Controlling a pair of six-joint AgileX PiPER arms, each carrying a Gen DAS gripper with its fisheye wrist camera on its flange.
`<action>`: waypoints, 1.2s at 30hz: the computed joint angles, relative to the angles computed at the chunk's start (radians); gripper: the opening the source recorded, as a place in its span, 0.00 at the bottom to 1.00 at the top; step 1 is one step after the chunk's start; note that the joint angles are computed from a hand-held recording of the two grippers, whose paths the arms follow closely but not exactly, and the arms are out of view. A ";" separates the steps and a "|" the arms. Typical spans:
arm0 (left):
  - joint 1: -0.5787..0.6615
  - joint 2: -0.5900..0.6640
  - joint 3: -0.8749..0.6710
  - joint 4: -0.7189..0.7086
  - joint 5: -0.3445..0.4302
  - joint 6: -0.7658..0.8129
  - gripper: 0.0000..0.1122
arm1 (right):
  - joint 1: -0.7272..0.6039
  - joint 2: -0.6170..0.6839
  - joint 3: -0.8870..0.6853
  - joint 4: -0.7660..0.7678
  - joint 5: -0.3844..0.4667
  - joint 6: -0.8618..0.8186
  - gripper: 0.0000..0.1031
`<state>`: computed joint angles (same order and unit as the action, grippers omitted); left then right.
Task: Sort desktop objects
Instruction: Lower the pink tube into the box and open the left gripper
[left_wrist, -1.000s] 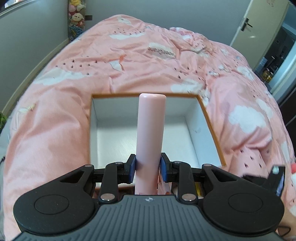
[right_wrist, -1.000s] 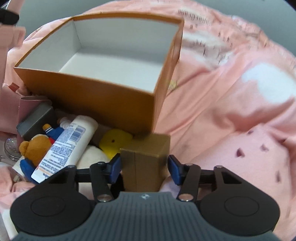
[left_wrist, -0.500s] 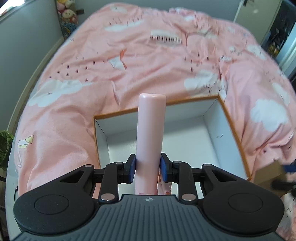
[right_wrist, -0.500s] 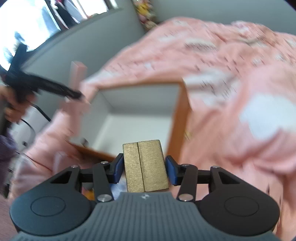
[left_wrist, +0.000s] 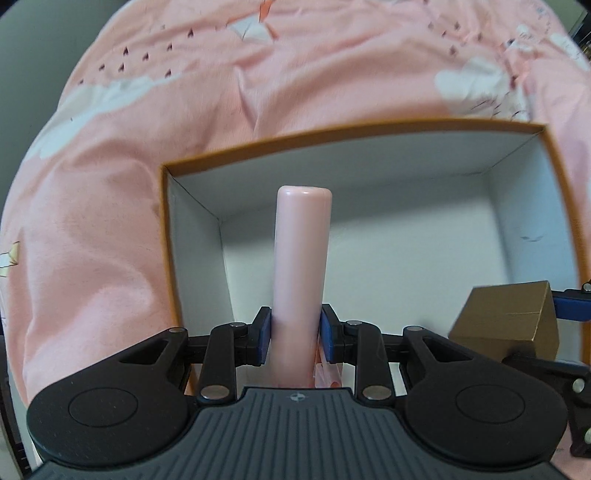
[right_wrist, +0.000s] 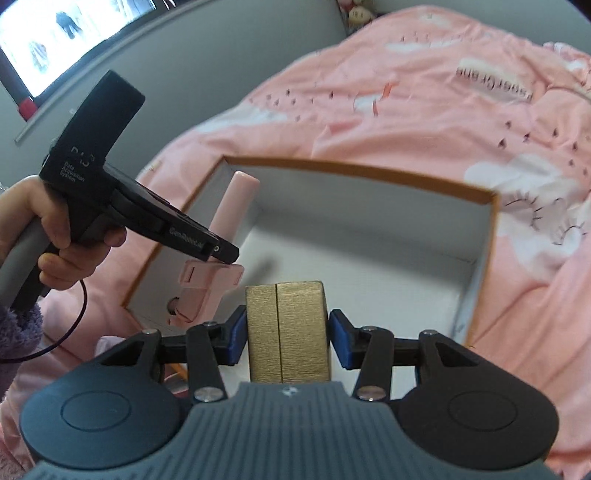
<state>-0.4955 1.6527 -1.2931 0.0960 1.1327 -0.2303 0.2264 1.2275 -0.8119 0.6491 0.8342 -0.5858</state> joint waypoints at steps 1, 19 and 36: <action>-0.006 0.018 -0.004 0.015 -0.001 -0.014 0.28 | 0.013 0.036 -0.010 -0.003 -0.015 0.002 0.47; -0.081 0.175 -0.046 0.227 -0.030 -0.152 0.29 | 0.068 0.265 -0.096 -0.023 -0.049 0.017 0.47; -0.051 -0.099 0.066 0.160 -0.120 -0.108 0.33 | 0.107 0.372 -0.155 0.025 -0.068 0.030 0.47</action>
<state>-0.5462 1.5537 -1.2270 0.2563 1.0129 -0.3388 0.3333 1.5993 -0.9672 0.6739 0.7660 -0.5553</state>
